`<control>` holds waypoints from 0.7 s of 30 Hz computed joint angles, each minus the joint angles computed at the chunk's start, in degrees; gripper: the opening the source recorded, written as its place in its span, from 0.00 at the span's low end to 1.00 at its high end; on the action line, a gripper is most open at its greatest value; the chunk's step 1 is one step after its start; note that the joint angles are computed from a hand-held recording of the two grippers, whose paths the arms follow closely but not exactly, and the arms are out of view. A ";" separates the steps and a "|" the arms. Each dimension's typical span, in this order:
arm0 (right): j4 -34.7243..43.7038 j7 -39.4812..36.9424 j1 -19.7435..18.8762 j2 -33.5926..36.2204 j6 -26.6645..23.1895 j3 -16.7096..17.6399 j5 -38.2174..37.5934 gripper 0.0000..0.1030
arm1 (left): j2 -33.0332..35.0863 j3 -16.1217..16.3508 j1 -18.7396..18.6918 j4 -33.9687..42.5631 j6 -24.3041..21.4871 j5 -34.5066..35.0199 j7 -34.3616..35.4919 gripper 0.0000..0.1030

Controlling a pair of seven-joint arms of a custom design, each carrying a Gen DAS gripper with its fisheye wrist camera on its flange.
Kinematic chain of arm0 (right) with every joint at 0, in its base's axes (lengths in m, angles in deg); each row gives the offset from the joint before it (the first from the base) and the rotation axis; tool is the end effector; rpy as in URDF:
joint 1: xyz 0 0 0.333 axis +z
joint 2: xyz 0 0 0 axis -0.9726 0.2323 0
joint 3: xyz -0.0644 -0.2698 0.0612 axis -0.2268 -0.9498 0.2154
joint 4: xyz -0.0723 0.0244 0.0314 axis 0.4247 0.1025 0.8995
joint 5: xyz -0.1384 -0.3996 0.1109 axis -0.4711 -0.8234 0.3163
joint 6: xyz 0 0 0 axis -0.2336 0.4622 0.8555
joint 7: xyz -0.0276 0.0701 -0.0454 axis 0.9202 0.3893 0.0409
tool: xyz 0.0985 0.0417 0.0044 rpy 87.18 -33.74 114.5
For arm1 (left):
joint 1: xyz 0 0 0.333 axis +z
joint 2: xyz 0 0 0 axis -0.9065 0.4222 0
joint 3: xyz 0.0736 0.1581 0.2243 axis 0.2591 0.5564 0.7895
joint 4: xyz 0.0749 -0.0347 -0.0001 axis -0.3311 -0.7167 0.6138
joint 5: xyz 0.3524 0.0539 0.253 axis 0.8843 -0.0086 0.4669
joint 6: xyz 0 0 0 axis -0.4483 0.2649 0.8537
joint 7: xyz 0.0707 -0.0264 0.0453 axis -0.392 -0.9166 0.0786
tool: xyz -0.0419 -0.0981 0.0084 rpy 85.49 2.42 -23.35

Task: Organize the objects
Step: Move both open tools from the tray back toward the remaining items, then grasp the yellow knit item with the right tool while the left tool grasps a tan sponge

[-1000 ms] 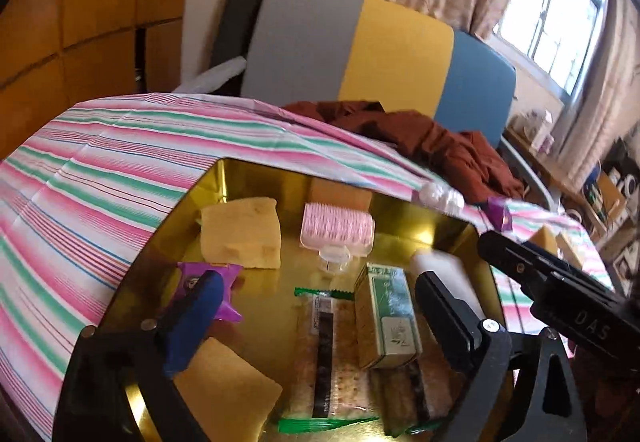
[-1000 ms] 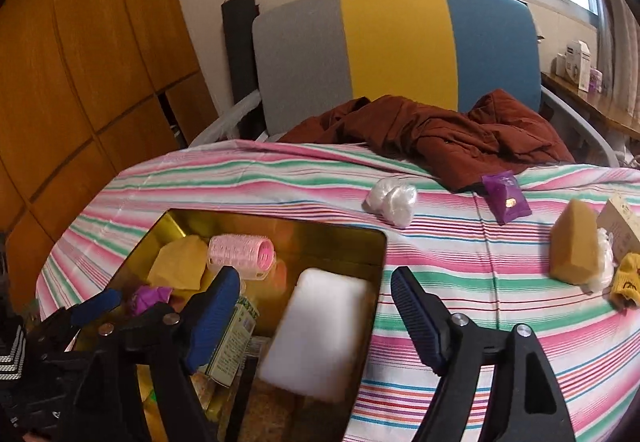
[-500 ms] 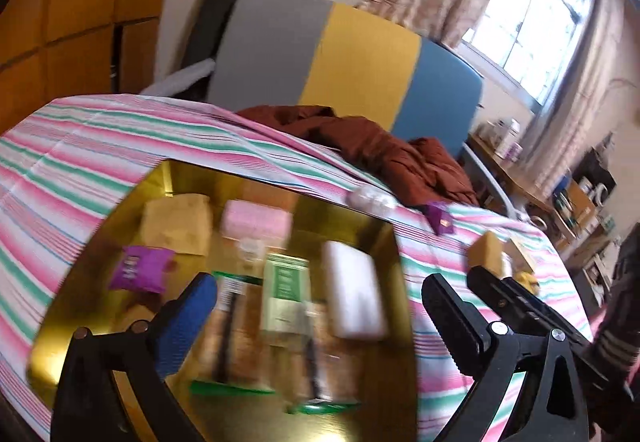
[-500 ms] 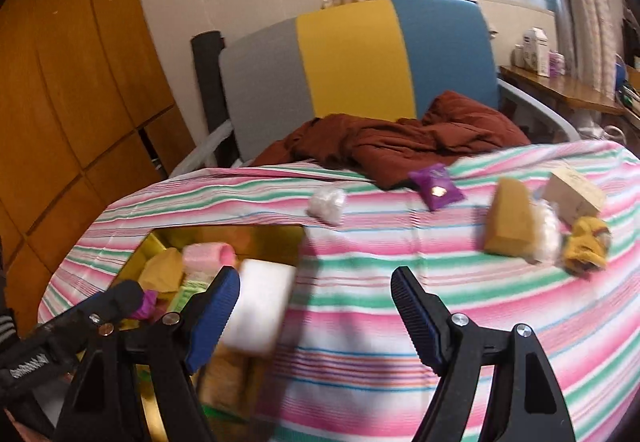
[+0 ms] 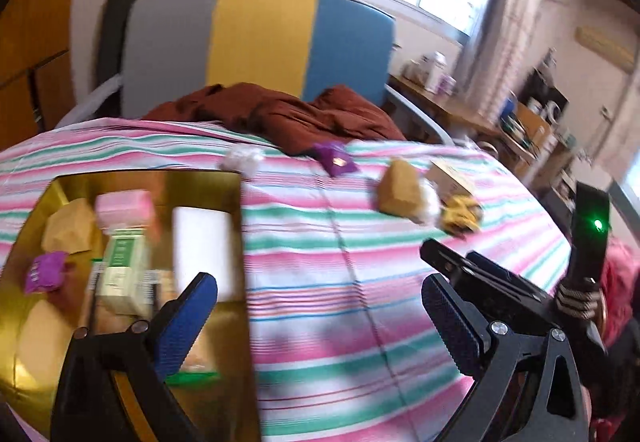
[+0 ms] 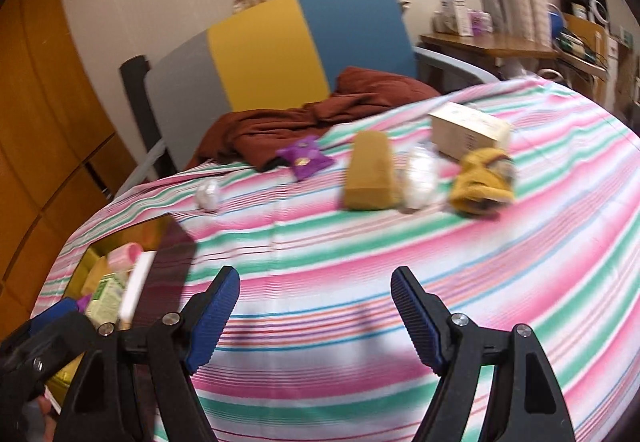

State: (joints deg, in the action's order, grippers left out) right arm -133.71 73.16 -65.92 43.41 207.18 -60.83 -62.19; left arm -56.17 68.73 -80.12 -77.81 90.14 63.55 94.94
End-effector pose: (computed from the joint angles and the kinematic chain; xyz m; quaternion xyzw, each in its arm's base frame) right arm 0.4426 0.1537 0.4874 -0.5508 0.7208 -0.2141 0.3622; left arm 0.4428 -0.3417 0.5205 -0.5760 0.7057 -0.3818 0.1561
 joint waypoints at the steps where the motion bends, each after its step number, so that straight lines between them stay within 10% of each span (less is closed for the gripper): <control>1: -0.63 0.27 -0.69 -0.58 -0.21 0.07 -0.30 0.77 | 0.58 -0.28 -0.32 0.50 -0.14 0.17 0.37 1.00; 15: 2.69 5.94 -14.49 5.45 1.11 -0.95 -6.65 0.77 | 6.19 0.00 -4.28 5.05 -3.59 -0.54 2.53 1.00; 21: 7.94 3.85 -14.39 12.50 1.21 -3.26 -7.94 0.77 | 7.44 -0.06 -3.17 6.71 -4.82 3.41 -1.28 1.00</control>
State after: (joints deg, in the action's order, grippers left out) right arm -125.77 77.01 -80.31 55.91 208.38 -64.08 -70.13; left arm -48.72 68.67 -83.29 -71.10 85.31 66.96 93.66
